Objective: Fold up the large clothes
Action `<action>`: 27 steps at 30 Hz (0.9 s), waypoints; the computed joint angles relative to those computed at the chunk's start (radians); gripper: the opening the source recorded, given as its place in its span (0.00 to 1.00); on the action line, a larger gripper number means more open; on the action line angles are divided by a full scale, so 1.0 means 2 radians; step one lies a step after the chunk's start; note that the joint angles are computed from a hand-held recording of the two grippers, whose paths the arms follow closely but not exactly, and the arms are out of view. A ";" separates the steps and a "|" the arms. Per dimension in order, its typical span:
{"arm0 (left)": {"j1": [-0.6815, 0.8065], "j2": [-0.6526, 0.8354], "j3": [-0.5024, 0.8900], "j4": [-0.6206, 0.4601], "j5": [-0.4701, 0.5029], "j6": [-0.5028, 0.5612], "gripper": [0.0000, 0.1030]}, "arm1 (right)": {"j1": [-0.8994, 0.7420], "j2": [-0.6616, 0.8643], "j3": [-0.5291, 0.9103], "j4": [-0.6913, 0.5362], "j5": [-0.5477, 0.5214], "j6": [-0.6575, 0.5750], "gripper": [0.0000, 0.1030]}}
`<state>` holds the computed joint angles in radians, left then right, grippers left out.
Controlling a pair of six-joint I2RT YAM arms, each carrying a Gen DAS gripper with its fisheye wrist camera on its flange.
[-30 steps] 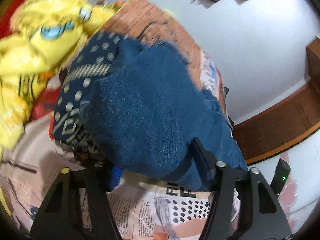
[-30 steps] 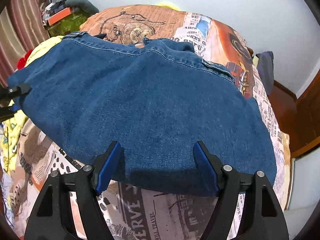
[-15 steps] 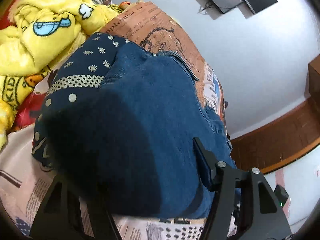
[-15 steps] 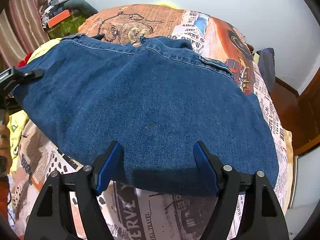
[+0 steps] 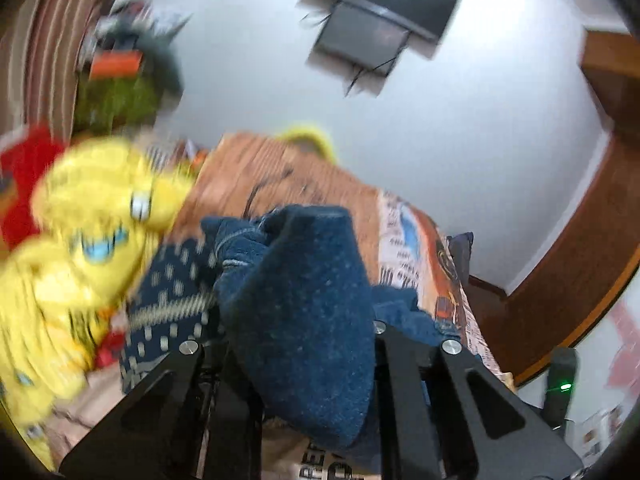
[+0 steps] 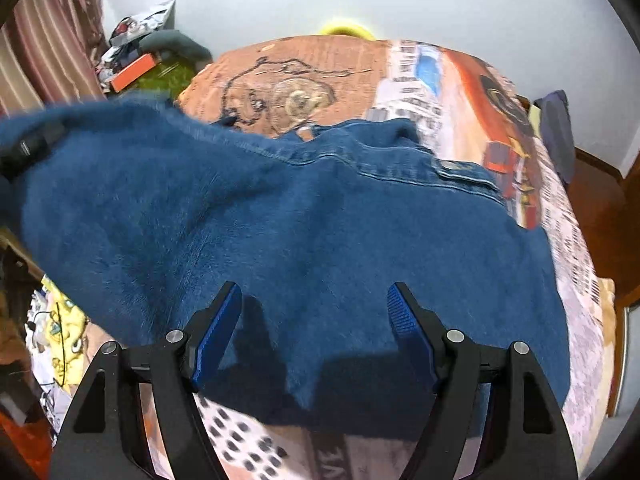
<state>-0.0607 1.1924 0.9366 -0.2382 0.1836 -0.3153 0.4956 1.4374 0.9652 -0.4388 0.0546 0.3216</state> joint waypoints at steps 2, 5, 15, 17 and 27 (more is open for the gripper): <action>-0.027 0.001 0.017 -0.005 -0.030 0.017 0.13 | 0.008 0.032 0.012 0.004 -0.016 0.004 0.70; -0.068 0.027 0.045 -0.021 -0.064 0.033 0.13 | 0.010 0.065 0.012 0.020 -0.036 0.013 0.70; -0.195 0.094 0.109 -0.033 -0.134 0.044 0.13 | -0.067 -0.031 -0.046 0.001 -0.105 0.000 0.70; -0.233 0.122 0.139 -0.035 -0.143 0.041 0.12 | -0.103 -0.088 -0.068 -0.023 -0.093 -0.015 0.70; -0.379 0.296 0.211 -0.066 -0.079 0.075 0.12 | -0.357 -0.224 -0.118 -0.134 -0.117 -0.140 0.70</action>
